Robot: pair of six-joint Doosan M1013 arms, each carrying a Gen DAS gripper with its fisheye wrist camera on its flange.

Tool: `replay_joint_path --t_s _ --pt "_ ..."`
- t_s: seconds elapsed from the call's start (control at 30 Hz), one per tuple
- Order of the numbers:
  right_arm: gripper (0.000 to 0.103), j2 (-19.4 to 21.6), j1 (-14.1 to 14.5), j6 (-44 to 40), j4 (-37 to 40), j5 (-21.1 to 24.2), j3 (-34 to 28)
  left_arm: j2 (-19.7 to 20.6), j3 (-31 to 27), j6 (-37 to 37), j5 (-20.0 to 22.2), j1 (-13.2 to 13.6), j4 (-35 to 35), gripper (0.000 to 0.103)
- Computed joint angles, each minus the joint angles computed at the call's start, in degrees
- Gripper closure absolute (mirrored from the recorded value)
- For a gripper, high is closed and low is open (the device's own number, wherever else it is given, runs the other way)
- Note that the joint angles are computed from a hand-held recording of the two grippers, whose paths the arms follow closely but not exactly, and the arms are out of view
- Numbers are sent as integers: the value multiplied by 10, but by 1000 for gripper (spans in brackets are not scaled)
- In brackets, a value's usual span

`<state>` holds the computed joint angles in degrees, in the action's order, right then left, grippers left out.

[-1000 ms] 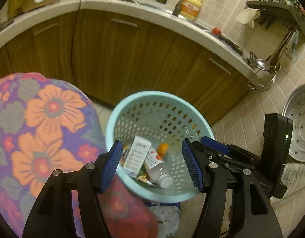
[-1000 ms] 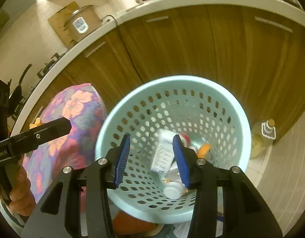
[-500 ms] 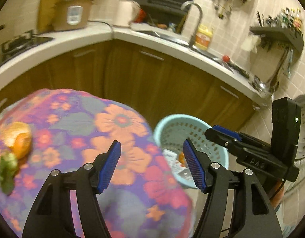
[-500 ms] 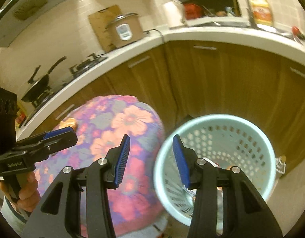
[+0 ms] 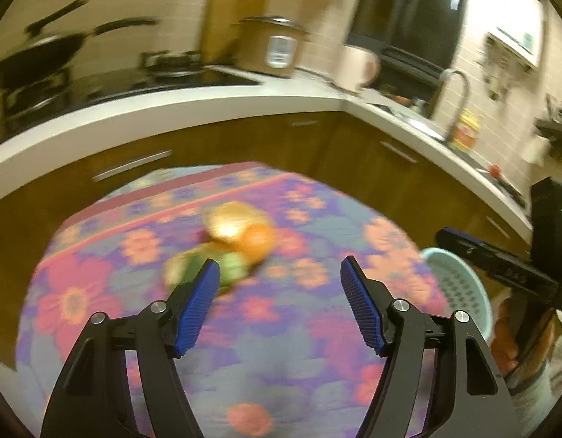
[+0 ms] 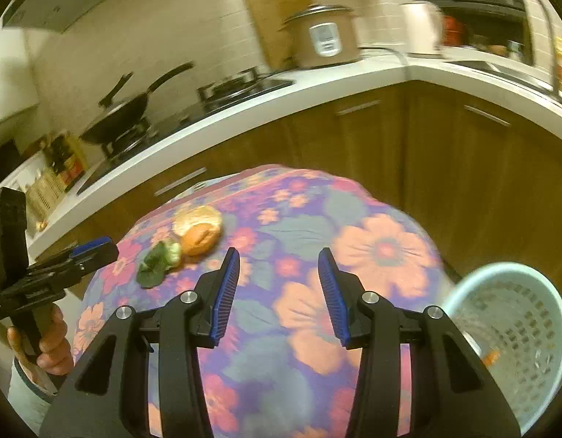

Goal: Collect trash
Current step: 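Move both open tools from the basket back over the table, then grasp the green leafy vegetable with the left tool while the right tool grasps an orange peel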

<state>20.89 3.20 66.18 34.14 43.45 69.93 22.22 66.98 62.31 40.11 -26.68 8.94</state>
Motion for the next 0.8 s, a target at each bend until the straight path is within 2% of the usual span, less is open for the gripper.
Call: replay_joint_path --t_s 0.1,0.23,0.37,0.4,0.43,0.5,0.6,0.7,0.8 --pt "62 20 18 -3 -13 20 -29 5 4 -31 24 10 33 36" --pt "62 55 36 -12 -8 65 -78 27 -12 -19 78 20 31 38" --pt "62 89 44 -28 22 100 -123 41 -21 -17 87 23 29 41" --pt "62 99 47 -30 22 109 -136 46 -25 -15 94 23 30 51" --pt "62 104 49 -31 21 112 -143 50 -27 -12 99 25 28 71" --pt "62 116 55 -32 14 117 -158 60 -38 -2 122 26 13 93" --pt "62 130 62 -28 -3 123 -175 50 -20 -6 100 29 3 101" --pt "62 142 65 -11 -21 122 -185 27 12 -32 73 34 1 102" --pt "61 150 68 -12 -22 126 -191 12 31 -53 66 38 4 102"
